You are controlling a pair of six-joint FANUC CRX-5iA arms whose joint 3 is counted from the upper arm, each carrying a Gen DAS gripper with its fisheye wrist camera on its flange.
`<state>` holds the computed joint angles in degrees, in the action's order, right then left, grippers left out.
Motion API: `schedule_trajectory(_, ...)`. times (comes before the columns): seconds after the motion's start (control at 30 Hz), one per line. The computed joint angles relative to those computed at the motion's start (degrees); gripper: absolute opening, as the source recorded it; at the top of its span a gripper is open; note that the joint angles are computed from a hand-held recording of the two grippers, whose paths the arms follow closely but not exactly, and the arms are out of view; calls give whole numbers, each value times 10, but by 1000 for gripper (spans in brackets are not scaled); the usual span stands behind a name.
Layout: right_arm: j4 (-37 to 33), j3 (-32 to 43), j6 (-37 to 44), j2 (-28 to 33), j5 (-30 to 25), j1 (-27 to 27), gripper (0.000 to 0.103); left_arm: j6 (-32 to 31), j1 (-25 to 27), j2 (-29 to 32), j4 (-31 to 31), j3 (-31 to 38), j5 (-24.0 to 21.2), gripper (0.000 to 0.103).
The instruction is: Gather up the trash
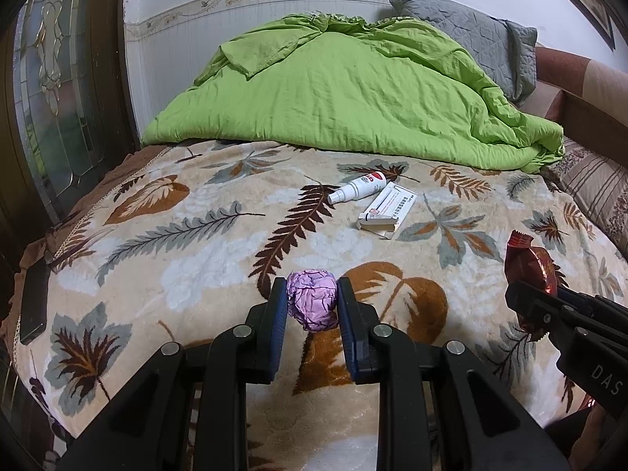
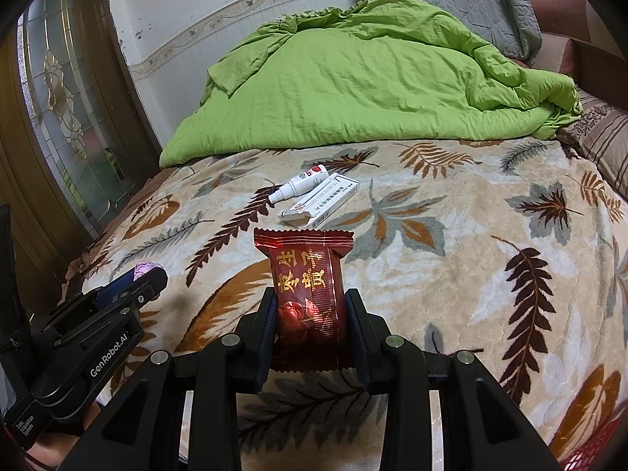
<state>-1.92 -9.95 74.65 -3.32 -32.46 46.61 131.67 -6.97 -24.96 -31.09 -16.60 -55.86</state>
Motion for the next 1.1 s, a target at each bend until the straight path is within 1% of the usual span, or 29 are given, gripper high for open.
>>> schedule_trajectory(0.13,1,-1,-1,0,1,0,37,3,-3,1,-3,1,-2,24)
schedule_trajectory(0.2,-3,1,2,0,0,-1,37,-7,4,-3,7,-3,6,24)
schedule_trajectory(0.3,-14,6,8,-1,-5,-4,37,-47,31,-16,46,-21,37,24)
schedule_trajectory(0.37,-27,9,15,-4,-8,-9,37,-98,58,-28,93,-39,66,24)
schedule_trajectory(0.43,-50,14,24,-7,-15,-19,37,-111,58,-31,99,-42,73,24)
schedule_trajectory(0.53,-93,23,40,-11,-30,-38,37,-94,35,-19,74,-31,67,24)
schedule_trajectory(0.57,-100,23,43,-13,-31,-42,37,-101,38,-19,77,-32,68,24)
schedule_trajectory(0.63,-105,18,46,-20,-30,-45,37,-84,21,-11,59,-23,58,24)
schedule_trajectory(0.77,-105,9,49,-32,-30,-46,37,-69,7,-5,41,-15,46,24)
schedule_trajectory(0.87,-108,3,52,-39,-31,-48,37,-74,9,-5,44,-17,49,24)
schedule_trajectory(0.93,-111,1,55,-43,-32,-50,37,-61,-5,-2,30,-12,40,24)
schedule_trajectory(0.97,-112,-2,55,-47,-32,-51,37,-65,-3,-4,31,-13,41,24)
schedule_trajectory(1.03,-114,-5,55,-51,-32,-53,37,-40,-29,2,8,-3,25,24)
schedule_trajectory(1.1,-117,-7,56,-54,-33,-56,37,-34,-37,4,-1,-1,20,24)
